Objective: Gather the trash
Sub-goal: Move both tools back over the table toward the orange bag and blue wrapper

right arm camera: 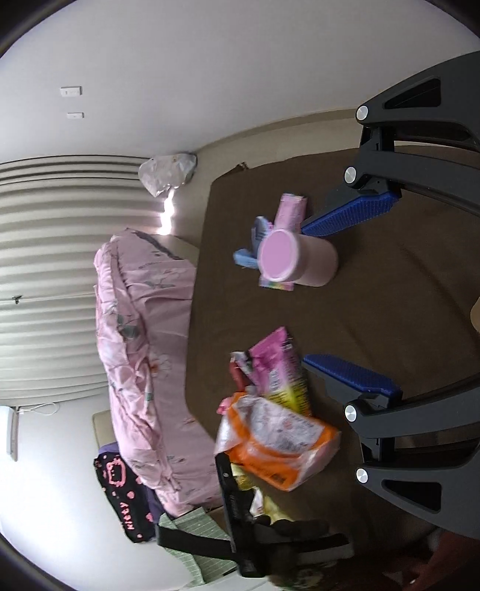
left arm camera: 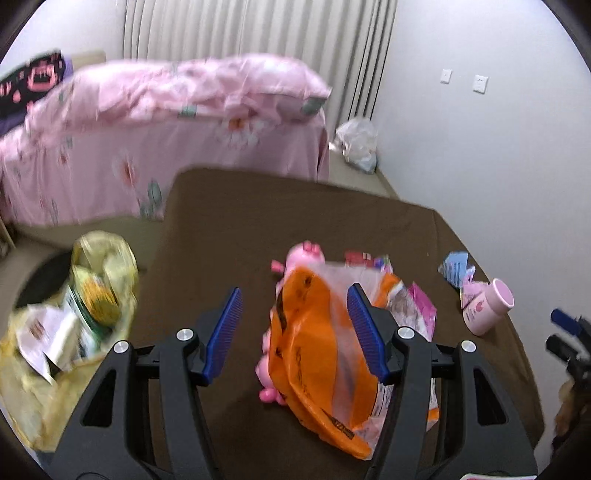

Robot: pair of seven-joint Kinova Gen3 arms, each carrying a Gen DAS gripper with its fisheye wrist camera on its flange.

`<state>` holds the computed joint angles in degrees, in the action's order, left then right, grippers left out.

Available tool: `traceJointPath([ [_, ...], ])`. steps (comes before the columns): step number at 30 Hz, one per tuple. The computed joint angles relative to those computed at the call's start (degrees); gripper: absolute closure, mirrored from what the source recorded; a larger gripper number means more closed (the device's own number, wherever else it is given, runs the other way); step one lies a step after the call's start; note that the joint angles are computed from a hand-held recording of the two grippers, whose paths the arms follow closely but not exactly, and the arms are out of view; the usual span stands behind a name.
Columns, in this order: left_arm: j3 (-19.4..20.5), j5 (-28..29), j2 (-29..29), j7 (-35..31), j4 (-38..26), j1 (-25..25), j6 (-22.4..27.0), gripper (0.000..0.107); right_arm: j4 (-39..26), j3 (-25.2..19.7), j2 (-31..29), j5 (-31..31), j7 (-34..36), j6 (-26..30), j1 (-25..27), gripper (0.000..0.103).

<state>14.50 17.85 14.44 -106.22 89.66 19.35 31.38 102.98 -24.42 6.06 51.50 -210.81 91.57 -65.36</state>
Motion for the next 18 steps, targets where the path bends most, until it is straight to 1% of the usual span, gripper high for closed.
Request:
traceJointPath([
  [1, -0.31, 0.42, 0.19, -0.51, -0.11, 0.16, 0.88, 0.051, 0.11, 0.1, 0.31, -0.49, -0.19, -0.52, -0.05, 0.04],
  [3, 0.67, 1.09, 0.07, -2.13, 0.57, -0.67, 1.73, 0.051, -0.23, 0.44, 1.09, -0.96, 0.07, -0.7, 0.26, 0.04],
  [5, 2.12, 3.61, -0.69, -6.46, 1.94, -2.17, 2.45, 0.051, -0.47, 0.47, 1.35, -0.96, 0.21, 0.02, 0.47, 0.04],
  [8, 1.38, 6.93, -1.91, -12.61, 3.28, -1.38, 3.03, 0.051, -0.29, 0.71, 0.58, -0.48, 1.44, 1.28, 0.55, 0.04],
  [9, -0.01, 7.93, -2.44, -14.17, 3.73, -0.12, 2.69, 0.051, -0.03, 0.64, 0.24, -0.19, 1.78, 2.41, 0.52, 0.04],
  [10, -0.45, 9.86, -3.54, -16.13, 4.78, 0.08, 1.42, 0.051, 0.06, 0.51, 0.04, -0.09, 1.91, 3.86, 0.49, 0.04],
  [11, 0.17, 12.19, -4.3, -18.08, 5.77, -0.78, 0.04, 0.051, 0.33, 0.33, -0.19, -0.01, 1.94, 5.38, 0.46, 0.04],
  [12, 1.85, 14.52, -5.11, -19.87, 6.48, -2.64, -0.99, 0.051, 1.09, -0.27, -0.64, 0.16, 1.73, 6.54, 0.76, 0.04],
  [13, 4.5, 16.85, -5.87, -21.76, 6.7, -5.29, -1.64, 0.051, 2.21, 0.08, -1.51, -0.01, 1.82, 6.9, 0.54, 0.04],
  [14, 6.09, 19.18, -6.23, -24.09, 6.78, -6.92, -1.84, 0.051, 3.5, 0.45, -2.58, -0.54, 2.0, 6.34, 0.83, 0.04],
  [15, 6.83, 20.58, -6.3, -26.01, 6.26, -7.49, -1.67, 0.051, 5.42, 0.24, -4.2, -1.06, 2.45, 4.84, 2.14, 0.04],
  [16, 6.89, 21.04, -6.14, -27.31, 5.43, -7.0, -1.56, 0.051, 7.4, 0.76, -5.98, -1.36, 3.16, 2.55, 3.15, 0.041],
  [17, 5.88, 20.58, -5.73, -27.69, 4.51, -5.45, -1.61, 0.051, 9.29, 2.1, -7.61, -1.38, 3.9, 0.22, 3.35, 0.045],
  [18, 4.01, 19.18, -5.27, -27.13, 3.6, -2.83, -1.97, 0.051, 11.16, 4.44, -9.14, -1.35, 4.5, -2.11, 2.56, 0.047],
])
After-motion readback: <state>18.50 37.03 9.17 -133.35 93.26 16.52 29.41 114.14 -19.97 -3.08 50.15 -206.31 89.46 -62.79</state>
